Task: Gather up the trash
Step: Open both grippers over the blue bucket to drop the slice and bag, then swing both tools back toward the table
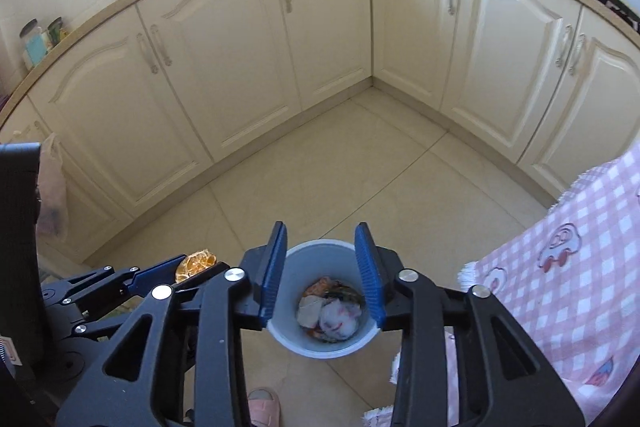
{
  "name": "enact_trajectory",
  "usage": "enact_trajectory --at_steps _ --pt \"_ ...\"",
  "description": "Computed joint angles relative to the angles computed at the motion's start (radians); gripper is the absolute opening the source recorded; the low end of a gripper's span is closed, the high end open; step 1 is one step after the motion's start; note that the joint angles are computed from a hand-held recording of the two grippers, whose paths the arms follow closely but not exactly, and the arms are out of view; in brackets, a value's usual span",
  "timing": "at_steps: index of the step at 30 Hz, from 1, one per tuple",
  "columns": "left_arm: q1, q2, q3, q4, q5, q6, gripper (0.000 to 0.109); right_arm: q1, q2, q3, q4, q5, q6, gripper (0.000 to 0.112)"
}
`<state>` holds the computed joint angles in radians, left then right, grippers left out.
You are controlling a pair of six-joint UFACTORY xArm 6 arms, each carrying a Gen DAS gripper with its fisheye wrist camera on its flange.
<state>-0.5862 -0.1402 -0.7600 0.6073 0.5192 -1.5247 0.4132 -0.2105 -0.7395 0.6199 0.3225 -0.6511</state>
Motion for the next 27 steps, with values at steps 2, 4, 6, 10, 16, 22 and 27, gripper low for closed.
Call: enact_trajectory --at_steps 2,4,6,10,16,22,27 --pt "-0.003 0.016 -0.018 -0.001 0.002 0.005 0.036 -0.007 -0.005 0.005 -0.007 -0.018 0.007 0.041" --pt "-0.008 0.03 -0.04 0.003 0.008 0.01 0.037 -0.018 -0.011 0.004 0.001 -0.027 0.005 0.043" --pt "-0.012 0.035 -0.053 0.006 0.017 0.018 0.037 -0.026 -0.018 0.002 0.019 -0.03 -0.002 0.043" --pt "-0.021 0.037 -0.083 0.021 0.042 0.024 0.037 -0.04 -0.045 0.006 0.062 -0.038 -0.029 0.047" --pt "-0.041 0.021 -0.131 0.077 0.101 -0.011 0.041 -0.06 -0.095 0.009 0.106 -0.044 -0.053 0.05" --pt "-0.099 0.009 -0.198 0.125 0.219 -0.049 0.069 -0.091 -0.15 0.011 0.112 -0.024 -0.056 0.05" --pt "-0.145 -0.014 -0.241 0.141 0.283 -0.063 0.069 -0.14 -0.222 0.021 0.121 0.025 -0.066 0.051"
